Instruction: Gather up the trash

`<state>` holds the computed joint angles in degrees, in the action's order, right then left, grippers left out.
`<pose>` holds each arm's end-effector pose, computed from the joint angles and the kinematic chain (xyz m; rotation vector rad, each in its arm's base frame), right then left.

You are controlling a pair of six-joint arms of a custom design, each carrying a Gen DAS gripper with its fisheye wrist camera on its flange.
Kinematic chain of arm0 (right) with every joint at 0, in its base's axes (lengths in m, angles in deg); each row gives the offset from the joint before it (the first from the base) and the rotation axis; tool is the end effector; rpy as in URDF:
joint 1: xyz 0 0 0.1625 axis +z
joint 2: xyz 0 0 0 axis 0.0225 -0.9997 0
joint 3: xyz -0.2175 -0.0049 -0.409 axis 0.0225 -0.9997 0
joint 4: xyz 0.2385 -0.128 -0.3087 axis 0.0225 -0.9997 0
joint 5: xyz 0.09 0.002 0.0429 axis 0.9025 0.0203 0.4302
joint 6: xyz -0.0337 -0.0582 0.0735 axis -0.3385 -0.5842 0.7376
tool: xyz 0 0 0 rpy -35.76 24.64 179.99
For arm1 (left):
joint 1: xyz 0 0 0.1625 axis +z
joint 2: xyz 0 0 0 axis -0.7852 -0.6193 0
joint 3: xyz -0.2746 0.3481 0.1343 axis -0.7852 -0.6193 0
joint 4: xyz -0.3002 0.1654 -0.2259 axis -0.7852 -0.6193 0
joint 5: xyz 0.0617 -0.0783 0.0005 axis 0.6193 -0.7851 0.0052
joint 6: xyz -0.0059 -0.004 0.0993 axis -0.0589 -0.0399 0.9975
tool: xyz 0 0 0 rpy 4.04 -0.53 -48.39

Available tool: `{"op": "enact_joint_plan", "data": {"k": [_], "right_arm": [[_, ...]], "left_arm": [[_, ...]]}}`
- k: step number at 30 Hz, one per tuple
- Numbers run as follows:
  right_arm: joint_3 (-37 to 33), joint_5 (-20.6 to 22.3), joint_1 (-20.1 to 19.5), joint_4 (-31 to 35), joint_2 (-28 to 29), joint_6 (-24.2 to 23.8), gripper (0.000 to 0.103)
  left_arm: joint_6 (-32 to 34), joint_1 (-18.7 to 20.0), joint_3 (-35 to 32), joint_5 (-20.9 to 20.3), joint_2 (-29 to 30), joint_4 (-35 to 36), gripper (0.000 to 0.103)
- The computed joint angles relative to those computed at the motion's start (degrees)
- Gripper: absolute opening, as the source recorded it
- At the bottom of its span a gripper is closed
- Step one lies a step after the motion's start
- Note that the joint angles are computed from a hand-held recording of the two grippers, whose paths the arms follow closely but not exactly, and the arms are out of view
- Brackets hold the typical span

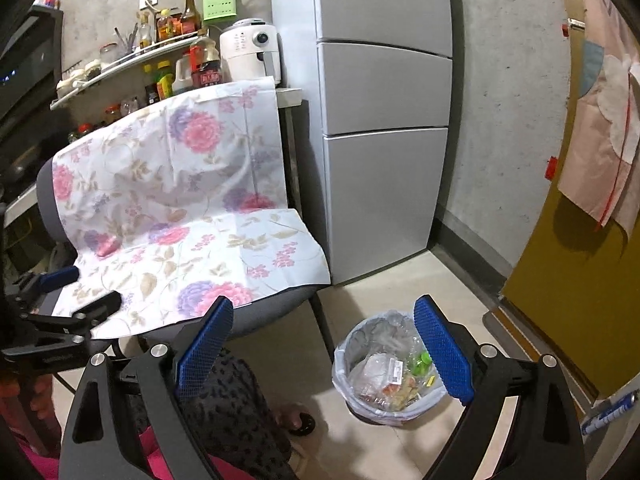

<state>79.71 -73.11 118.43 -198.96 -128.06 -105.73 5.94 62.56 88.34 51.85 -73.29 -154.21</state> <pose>0.2554 -0.3019 0.2127 0.6625 -2.3149 0.9962 -0.2380 -0.2653 0.2181 0.3920 2.1151 -0.9642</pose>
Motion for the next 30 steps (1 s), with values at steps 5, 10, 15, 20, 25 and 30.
{"op": "enact_joint_plan", "data": {"k": [5, 10, 15, 20, 25, 30], "right_arm": [[-0.19, 0.0, 0.18, 0.35, 0.34, 0.46, 0.091], [-0.09, 0.26, -0.1, -0.34, 0.52, 0.25, 0.091], [0.06, 0.54, -0.41, -0.95, 0.44, -0.02, 0.091], [0.16, 0.67, -0.65, -1.33, 0.14, -0.17, 0.091], [0.29, 0.52, -0.45, -2.19, 0.35, -0.56, 0.091], [0.2, 0.03, -0.25, -1.69, 0.27, -0.02, 0.091]], "left_arm": [[-5.13, -0.94, -1.11, 0.33, -1.88, 6.09, 0.096], [-5.63, -0.69, -1.33, 0.26, -1.6, 6.21, 0.096], [-5.5, -0.86, -1.19, 0.55, -1.71, 5.99, 0.096], [-5.7, -1.01, -1.21, 0.61, -1.86, 6.37, 0.096], [-6.25, -1.16, -1.62, 0.7, -1.77, 7.18, 0.096], [-7.39, -1.4, -2.1, 0.95, -1.69, 8.39, 0.096]]}}
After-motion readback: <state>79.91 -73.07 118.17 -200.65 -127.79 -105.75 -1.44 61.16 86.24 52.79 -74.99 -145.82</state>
